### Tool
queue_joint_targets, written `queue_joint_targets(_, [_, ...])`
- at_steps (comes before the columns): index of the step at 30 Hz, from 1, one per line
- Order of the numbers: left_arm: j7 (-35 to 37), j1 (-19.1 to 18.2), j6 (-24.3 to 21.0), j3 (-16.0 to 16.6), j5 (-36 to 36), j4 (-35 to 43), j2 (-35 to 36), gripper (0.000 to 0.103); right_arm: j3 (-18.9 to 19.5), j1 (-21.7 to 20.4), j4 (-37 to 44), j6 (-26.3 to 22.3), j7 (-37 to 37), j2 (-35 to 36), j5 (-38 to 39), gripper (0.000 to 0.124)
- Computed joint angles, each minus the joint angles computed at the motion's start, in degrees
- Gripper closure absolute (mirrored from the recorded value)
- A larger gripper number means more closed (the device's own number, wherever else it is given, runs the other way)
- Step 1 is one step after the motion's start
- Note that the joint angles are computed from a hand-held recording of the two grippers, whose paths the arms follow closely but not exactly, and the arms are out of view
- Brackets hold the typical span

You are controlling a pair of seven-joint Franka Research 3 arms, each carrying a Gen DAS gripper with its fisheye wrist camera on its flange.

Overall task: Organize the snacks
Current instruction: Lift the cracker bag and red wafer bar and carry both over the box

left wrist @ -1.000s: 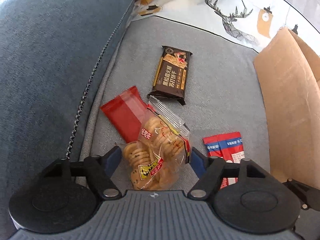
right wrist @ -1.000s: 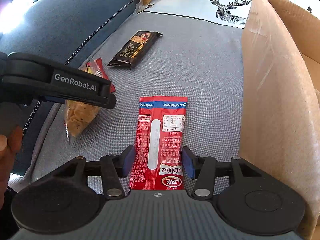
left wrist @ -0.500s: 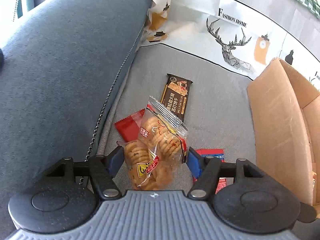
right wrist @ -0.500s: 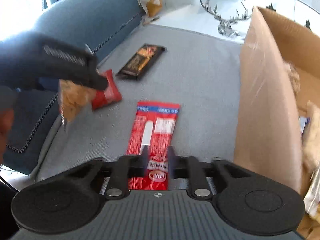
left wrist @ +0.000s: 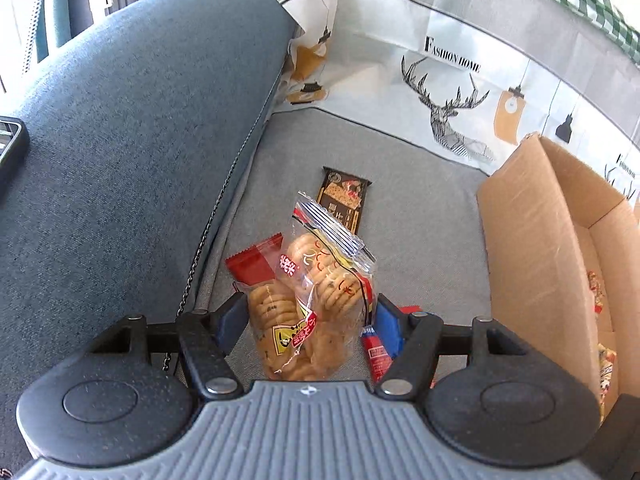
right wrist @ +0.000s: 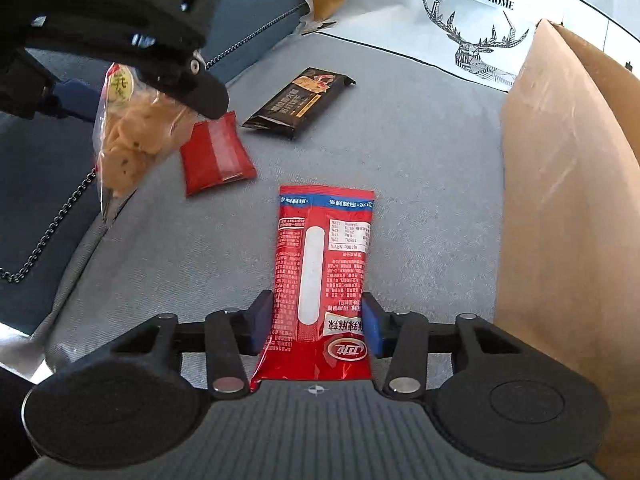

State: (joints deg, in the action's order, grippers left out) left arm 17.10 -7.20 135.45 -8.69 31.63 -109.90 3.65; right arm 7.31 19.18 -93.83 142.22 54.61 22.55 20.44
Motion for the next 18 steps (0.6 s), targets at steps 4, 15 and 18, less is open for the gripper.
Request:
queue_joint_targets(4, [-5.0,-0.4,1.7,-0.2,4.7,-1.8,-2.0,0.031,1.1,-1.3,-2.6,4.2,-2.2,-2.1,3.8,0.08])
queue_joint_targets(15, [-14.5,-1.1,3.6,-2.3,17.8,-3.2,-5.0,0.031,4.9,-9.1,-8.4,12.6,-31.8,-12.2,40.4,0.08])
queue_joint_targets(18, [-14.7,-1.3,3.6,-2.3,18.4,-2.5,-4.7,0.031,3.0,-9.8,-6.9,11.9,-38.9,-13.3,49.2,0.08])
